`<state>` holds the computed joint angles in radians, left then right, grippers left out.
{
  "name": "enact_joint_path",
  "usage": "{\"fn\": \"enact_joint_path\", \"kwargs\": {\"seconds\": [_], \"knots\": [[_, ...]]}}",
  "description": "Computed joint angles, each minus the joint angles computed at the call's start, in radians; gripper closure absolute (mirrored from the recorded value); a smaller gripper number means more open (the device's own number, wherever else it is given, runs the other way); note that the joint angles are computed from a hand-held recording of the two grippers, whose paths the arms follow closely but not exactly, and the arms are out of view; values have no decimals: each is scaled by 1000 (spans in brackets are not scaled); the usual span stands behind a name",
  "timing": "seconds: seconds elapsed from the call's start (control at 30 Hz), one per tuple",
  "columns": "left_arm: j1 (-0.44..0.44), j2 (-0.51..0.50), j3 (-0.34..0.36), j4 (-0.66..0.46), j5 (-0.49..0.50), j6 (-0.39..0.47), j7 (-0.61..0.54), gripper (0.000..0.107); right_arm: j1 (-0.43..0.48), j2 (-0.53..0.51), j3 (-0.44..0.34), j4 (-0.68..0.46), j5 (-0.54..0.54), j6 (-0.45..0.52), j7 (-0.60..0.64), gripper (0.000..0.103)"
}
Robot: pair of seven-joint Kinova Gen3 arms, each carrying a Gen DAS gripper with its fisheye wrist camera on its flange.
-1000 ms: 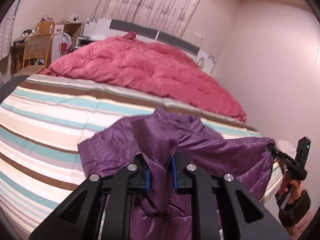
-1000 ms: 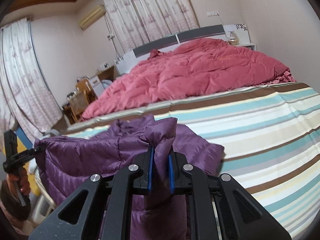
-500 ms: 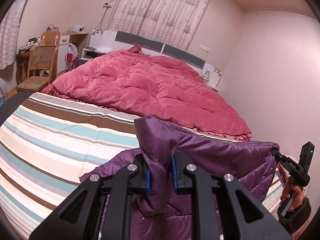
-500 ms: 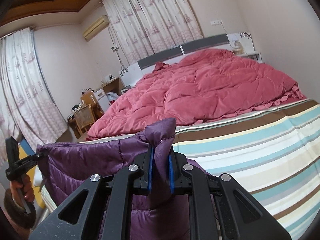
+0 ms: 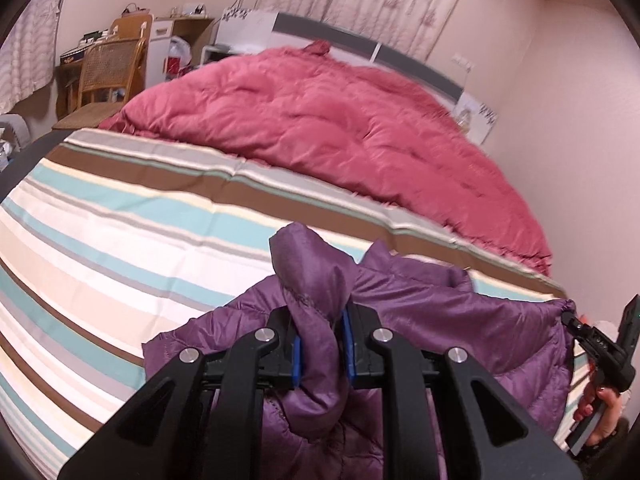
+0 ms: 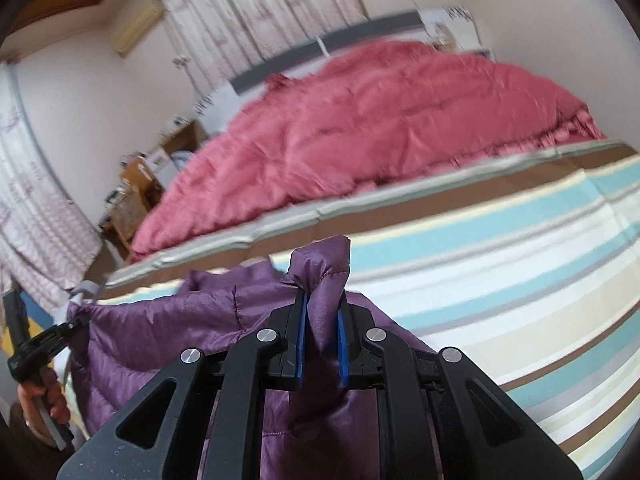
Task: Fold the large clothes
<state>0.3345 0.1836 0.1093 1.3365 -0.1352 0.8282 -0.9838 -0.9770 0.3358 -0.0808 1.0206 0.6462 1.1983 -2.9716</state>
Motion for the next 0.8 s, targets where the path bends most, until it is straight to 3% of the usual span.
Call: {"fn": "enact_joint_path", "kwargs": {"seconds": [0.13, 0.37, 0.57, 0.7, 0.8], "knots": [[56, 78, -21, -59, -89, 81, 74, 93, 38, 50, 3, -15, -74, 8, 9, 91], [113, 164, -62, -91, -178, 129, 152, 86, 41, 115, 36, -23, -102, 5, 40, 91], [153, 179, -87, -27, -251, 68, 218, 72, 32, 128, 61, 20, -90, -43, 6, 88], [174, 185, -96, -4, -293, 49, 261, 71, 13, 139, 69, 20, -59, -29, -10, 88], [152, 178, -87, 19, -272, 12, 259, 70, 6, 149, 73, 8, -48, -15, -7, 88]]}}
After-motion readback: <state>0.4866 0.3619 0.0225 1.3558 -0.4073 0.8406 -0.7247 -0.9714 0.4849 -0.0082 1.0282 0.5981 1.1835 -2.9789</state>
